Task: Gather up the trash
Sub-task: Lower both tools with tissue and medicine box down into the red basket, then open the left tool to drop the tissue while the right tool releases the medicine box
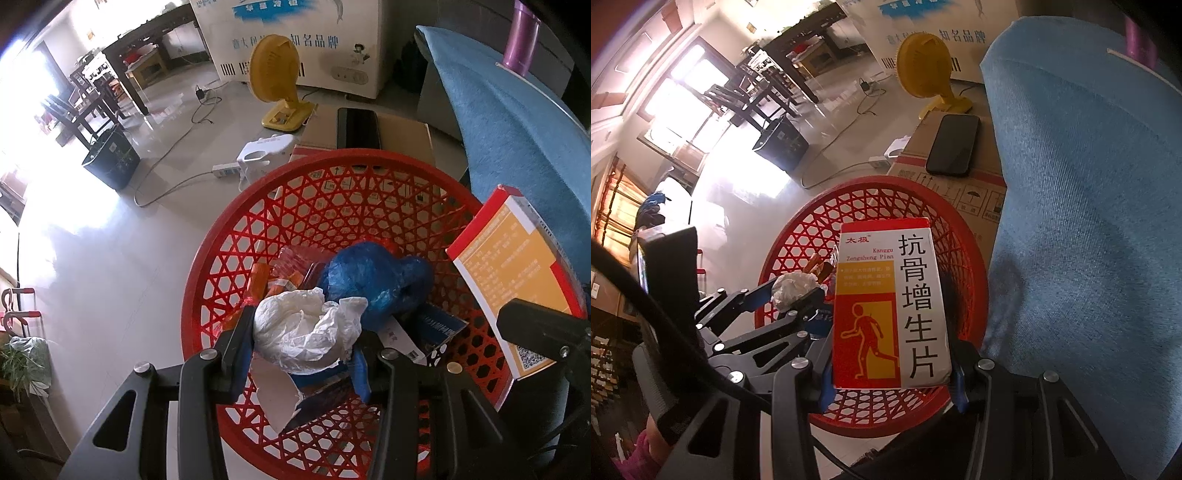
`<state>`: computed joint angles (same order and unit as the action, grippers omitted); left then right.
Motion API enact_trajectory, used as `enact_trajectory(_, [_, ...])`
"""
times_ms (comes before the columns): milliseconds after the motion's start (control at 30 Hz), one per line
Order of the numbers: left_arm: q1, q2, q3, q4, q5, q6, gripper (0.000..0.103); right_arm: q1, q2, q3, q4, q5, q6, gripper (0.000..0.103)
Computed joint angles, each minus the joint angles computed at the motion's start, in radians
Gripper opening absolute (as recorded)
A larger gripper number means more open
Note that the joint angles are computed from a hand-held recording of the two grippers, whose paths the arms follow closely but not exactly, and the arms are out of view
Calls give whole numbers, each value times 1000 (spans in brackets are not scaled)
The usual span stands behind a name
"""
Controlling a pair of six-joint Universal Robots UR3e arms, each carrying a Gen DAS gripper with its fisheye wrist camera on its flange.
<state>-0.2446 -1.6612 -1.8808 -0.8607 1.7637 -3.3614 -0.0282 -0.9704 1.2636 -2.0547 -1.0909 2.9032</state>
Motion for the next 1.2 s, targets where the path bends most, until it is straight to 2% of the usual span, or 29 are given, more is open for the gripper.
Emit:
enact_trajectory(633, [11, -46, 7, 11, -29, 28, 48, 3, 37, -23, -14, -4, 39, 51])
enact_trajectory(767, [26, -44, -1, 25, -57, 38, 50, -3, 39, -24, -16, 5, 46, 51])
enact_trajectory(1200, [37, -49, 9, 32, -83, 42, 53, -43, 55, -50, 55, 104, 63, 53])
